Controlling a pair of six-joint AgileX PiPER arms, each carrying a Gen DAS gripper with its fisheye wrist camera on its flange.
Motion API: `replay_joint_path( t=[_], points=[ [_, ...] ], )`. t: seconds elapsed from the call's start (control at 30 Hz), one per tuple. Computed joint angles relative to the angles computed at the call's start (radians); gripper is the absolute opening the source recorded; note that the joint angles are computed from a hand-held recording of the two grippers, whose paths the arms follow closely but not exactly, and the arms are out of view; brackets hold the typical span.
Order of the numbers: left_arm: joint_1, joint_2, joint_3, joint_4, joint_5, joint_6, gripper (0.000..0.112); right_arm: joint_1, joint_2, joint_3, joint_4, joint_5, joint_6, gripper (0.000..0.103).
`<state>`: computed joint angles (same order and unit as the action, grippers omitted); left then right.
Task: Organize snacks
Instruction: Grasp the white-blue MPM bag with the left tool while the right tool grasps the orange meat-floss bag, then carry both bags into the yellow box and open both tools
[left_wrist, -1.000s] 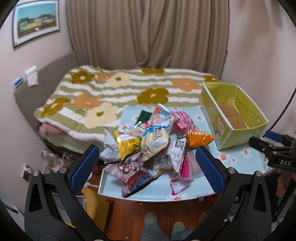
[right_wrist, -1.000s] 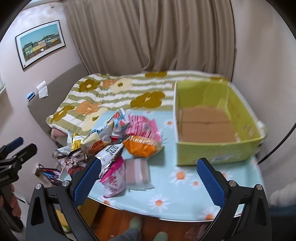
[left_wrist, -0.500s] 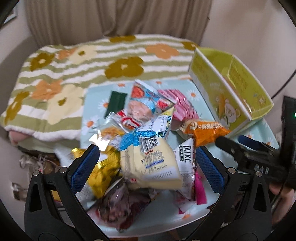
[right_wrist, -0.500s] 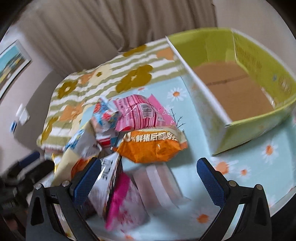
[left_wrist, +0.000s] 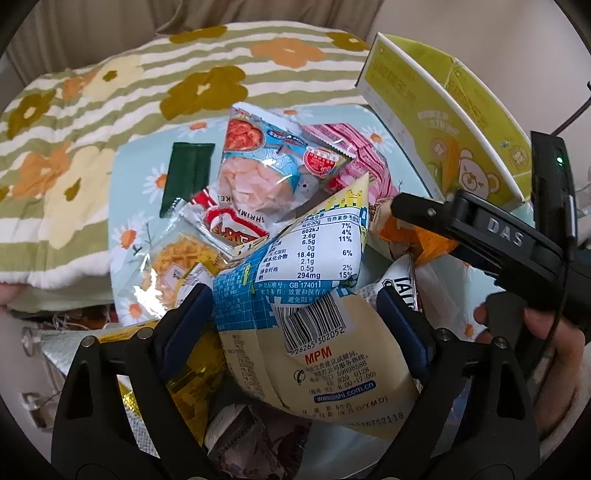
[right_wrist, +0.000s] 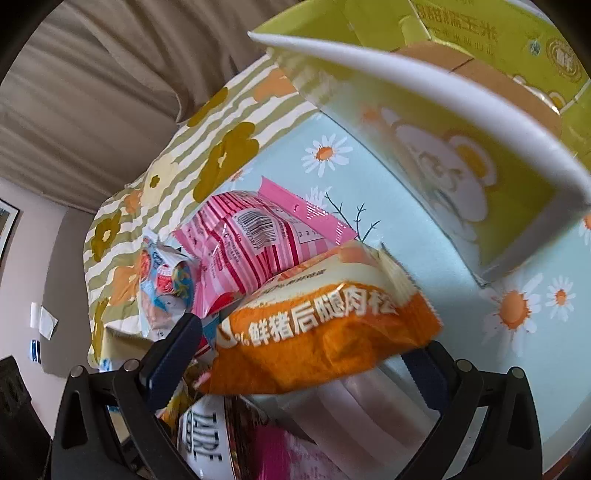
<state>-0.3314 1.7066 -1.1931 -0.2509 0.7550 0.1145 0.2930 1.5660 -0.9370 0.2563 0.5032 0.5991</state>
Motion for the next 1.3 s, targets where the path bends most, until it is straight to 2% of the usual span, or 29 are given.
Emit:
replay_joint_path(
  t=[0.17, 0.27, 0.33, 0.4, 0.43, 0.47, 0.63, 0.9, 1.2, 1.3],
  points=[
    [0.04, 0.026, -0.021, -0.068, 0.037, 0.072, 0.081, -0.003, 0.025, 0.009, 0.003, -0.017, 0.014, 0.103],
    [0.056, 0.031, -0.028, -0.087, 0.054, 0.094, 0.066, 0.002, 0.034, -0.002, -0.023, -0.009, 0.033, 0.103],
    [0.069, 0.028, -0.027, -0.104, 0.063, 0.104, 0.06, 0.003, 0.037, -0.006, -0.035, -0.002, 0.044, 0.102],
    [0.088, 0.026, -0.026, -0.129, 0.074, 0.126, 0.055, 0.008, 0.041, -0.01, -0.058, 0.005, 0.07, 0.094],
    [0.095, 0.024, -0.024, -0.139, 0.077, 0.135, 0.054, 0.007, 0.044, -0.014, -0.064, 0.015, 0.072, 0.086],
    [0.099, 0.018, -0.02, -0.148, 0.076, 0.14, 0.052, 0.002, 0.042, -0.008, -0.047, 0.011, 0.053, 0.082],
    [0.102, -0.012, -0.005, -0.155, 0.065, 0.148, 0.051, -0.003, 0.009, 0.016, -0.063, 0.003, 0.068, 0.074],
    [0.107, -0.089, 0.017, -0.169, 0.058, 0.132, 0.05, 0.017, -0.077, 0.032, -0.072, 0.024, 0.076, 0.072],
    [0.089, -0.186, -0.051, -0.137, 0.07, 0.036, 0.05, 0.064, -0.189, -0.095, -0.163, 0.153, 0.036, 0.072],
    [0.058, -0.19, -0.11, -0.096, 0.068, -0.023, 0.05, 0.049, -0.222, -0.153, -0.176, 0.192, -0.034, 0.072]
  ],
)
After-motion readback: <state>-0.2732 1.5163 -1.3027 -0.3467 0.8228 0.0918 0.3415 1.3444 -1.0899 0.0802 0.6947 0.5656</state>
